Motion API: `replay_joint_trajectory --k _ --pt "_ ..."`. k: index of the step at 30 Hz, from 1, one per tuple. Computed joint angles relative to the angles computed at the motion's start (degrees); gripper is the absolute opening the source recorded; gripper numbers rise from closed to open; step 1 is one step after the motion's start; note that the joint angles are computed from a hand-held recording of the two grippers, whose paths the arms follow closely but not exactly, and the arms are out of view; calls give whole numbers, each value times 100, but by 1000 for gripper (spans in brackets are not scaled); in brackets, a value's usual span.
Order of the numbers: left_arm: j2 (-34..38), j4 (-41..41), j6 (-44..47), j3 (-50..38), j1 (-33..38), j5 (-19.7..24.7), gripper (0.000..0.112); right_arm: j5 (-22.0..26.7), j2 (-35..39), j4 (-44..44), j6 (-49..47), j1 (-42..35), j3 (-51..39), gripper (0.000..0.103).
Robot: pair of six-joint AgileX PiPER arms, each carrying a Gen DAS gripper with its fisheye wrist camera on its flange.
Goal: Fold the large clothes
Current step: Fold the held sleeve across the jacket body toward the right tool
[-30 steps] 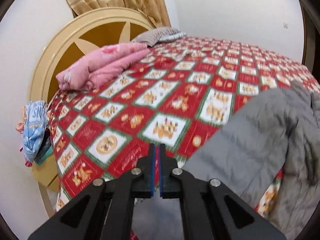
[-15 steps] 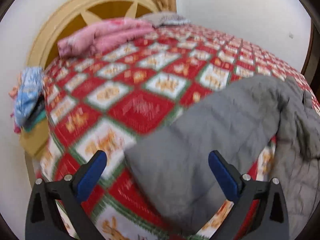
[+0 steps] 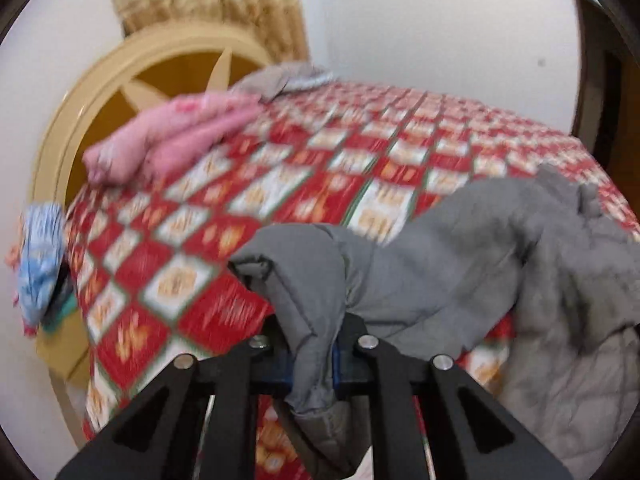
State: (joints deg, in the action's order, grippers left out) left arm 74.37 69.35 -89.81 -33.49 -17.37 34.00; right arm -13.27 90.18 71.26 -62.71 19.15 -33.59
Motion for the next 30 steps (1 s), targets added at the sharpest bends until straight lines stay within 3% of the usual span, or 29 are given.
replay_joint_trajectory --k 5,9,17,20,21,23,24,25,30 --pt "456 178 248 -1126 -1118 609 12 -126 -164 172 29 -182 67 81" --pt "1358 600 376 -2255 -2248 1139 12 -75 -89 83 151 -260 47 81" --pt "3315 -57 1256 -4027 -2838 505 12 253 -107 -1773 2089 -639 205 81" --pt "3755 -260 1307 -4356 -2896 393 16 321 -49 -2007 2346 -714 189 81" --pt "3837 -373 1378 -4417 -2919 377 21 318 -10 -1864 2212 -699 168 81" --pt "3984 -664 1620 -4651 -3018 475 44 309 59 -1359 1706 -654 108 81" --pt "3984 -631 1610 -4644 -3057 450 69 311 84 -1205 1542 -645 82 81" --pt "3890 -369 1371 -4507 -3122 475 83 313 105 -1112 1443 -640 66 81" --pt "3526 528 564 -4026 -3323 726 102 381 123 -1615 1932 -722 87 81"
